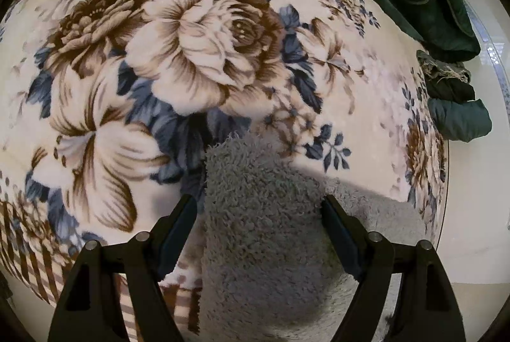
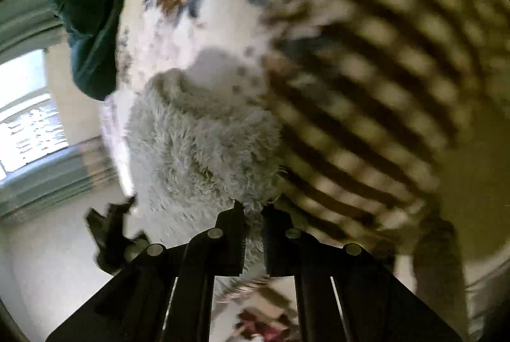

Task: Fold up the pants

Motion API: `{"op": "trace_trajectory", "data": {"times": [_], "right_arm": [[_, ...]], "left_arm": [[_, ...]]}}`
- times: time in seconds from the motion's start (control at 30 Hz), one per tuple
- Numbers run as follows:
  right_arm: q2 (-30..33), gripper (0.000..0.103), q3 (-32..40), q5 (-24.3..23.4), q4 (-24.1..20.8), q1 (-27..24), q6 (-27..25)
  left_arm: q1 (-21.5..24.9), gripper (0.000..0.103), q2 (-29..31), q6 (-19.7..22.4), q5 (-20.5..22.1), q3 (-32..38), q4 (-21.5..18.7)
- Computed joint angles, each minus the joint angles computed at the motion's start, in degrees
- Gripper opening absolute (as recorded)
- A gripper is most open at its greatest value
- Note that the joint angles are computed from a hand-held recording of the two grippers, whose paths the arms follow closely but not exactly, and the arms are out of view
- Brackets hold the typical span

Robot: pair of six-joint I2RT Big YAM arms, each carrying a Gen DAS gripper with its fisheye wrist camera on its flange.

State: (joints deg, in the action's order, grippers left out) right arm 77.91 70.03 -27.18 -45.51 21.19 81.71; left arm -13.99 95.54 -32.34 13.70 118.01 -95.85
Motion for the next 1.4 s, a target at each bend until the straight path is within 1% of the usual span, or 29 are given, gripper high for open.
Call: {"op": "trace_trajectory", "data": {"times": [0.07,0.1,0.13,0.17,0.2,0.27,0.33,0.4,0.43,0.5,0.57,0.63,0.67,0.7,0.73,0.77,0.87,0.93,0.97,1.0,1.03,1.1,1.13,1.17,1.2,1.27,1.3,1.33,1.4], "right_arm": [[0.35,0.009,1.04,-1.42,-6.17,0.46,-2.71],[1.94,0.019,2.24,-2.3,-9.05,0.72,-5.01],[4.07,0.034,4.37,-3.42,-12.83,0.73,-9.12],[6.74,0.039,8.06,-3.61,-18.24,0.85,-13.76],[8.24,0.041,11.06,-2.34,-22.06,0.93,-16.52],[9.09,0.044,17.34,4.32,-27.36,1.03,-20.2],[8.63,0.065,21.62,11.53,-28.33,1.13,-20.86],[10.66,0.07,27.45,17.97,-29.45,1.3,-22.89],[12.66,0.07,30.42,18.32,-29.46,1.22,-25.71],[17.51,0.07,35.7,16.38,-28.26,1.06,-31.41],[22.83,0.07,39.64,10.25,-25.71,0.38,-34.37],[28.03,0.07,42.63,3.79,-25.03,-0.36,-33.35],[30.05,0.07,43.6,1.84,-25.6,-0.71,-32.5],[32.02,0.07,44.4,1.22,-27.16,-1.0,-31.46],[32.71,0.07,44.14,1.79,-27.97,-1.36,-31.28],[33.13,0.071,43.27,1.68,-28.35,-1.57,-31.23],[31.31,0.077,38.06,-1.72,-24.48,-1.83,-29.32],[28.93,0.079,35.66,-3.08,-22.76,-1.97,-27.85],[26.77,0.083,33.62,-3.32,-20.91,-2.02,-27.07],[24.85,0.096,31.64,-3.28,-19.24,-2.17,-26.71],[22.21,0.103,29.09,-2.62,-17.66,-2.12,-26.22],[17.75,0.103,24.17,-0.68,-15.86,-1.51,-25.17],[16.38,0.103,22.13,-1.2,-15.63,-1.3,-24.93],[15.18,0.103,19.79,-2.37,-15.32,-0.95,-24.36],[14.45,0.103,18.02,-3.43,-14.21,-0.63,-23.5],[12.44,0.103,12.01,-7.13,-8.99,-0.32,-21.02],[12.21,0.103,8.47,-10.62,-4.15,0.05,-17.45],[12.54,0.103,6.34,-12.49,-0.45,0.5,-13.99],[12.86,0.103,0.99,-16.88,11.56,1.44,-5.1]], "left_arm": [[-0.31,0.079,-0.1,0.16,0.91,0.16,0.16],[-0.59,0.079,-0.07,0.44,0.99,0.31,0.13],[-0.92,0.079,0.02,0.66,0.7,0.54,0.01],[-1.31,0.079,0.06,1.01,0.03,0.81,-0.1],[-1.51,0.079,0.03,1.32,-0.46,0.96,-0.18],[-1.58,0.079,-0.1,1.94,-1.01,0.98,-0.13],[-1.16,0.079,-0.48,1.83,-0.39,0.21,0.27],[-0.53,0.079,-1.0,1.41,0.67,-0.96,1.05],[-0.4,0.079,-1.18,1.38,0.93,-1.38,1.35],[-0.22,0.079,-1.55,1.52,1.11,-2.25,2.07],[0.03,0.079,-1.84,1.59,1.44,-3.09,2.71],[0.42,0.079,-2.24,1.59,1.74,-4.01,3.35],[0.7,0.079,-2.52,1.66,1.5,-4.6,3.63],[1.04,0.08,-2.69,1.76,1.66,-5.11,3.91],[1.47,0.083,-2.9,1.72,2.22,-5.82,4.33],[2.08,0.089,-3.24,1.51,3.23,-7.0,5.04],[2.69,0.09,-3.64,1.53,4.92,-8.56,6.06],[2.8,0.09,-3.57,1.57,5.34,-8.17,5.83],[3.07,0.089,-3.62,1.12,6.29,-7.81,5.62],[3.43,0.089,-4.05,0.46,7.41,-7.75,6.1],[3.75,0.089,-4.69,-0.01,8.48,-7.73,6.59],[4.24,0.091,-6.56,-0.69,11.42,-8.29,8.05],[4.22,0.093,-7.39,-0.95,12.01,-8.5,8.32],[3.97,0.099,-8.8,-1.22,12.88,-9.26,9.01],[3.6,0.102,-9.91,-1.38,13.59,-10.04,9.54],[2.6,0.102,-11.51,-1.65,14.57,-11.34,9.3],[1.97,0.102,-12.33,-1.79,15.05,-12.44,9.25],[1.46,0.102,-13.03,-2.0,15.26,-13.66,9.2],[0.55,0.102,-14.4,-2.09,16.21,-17.03,9.4]]}}
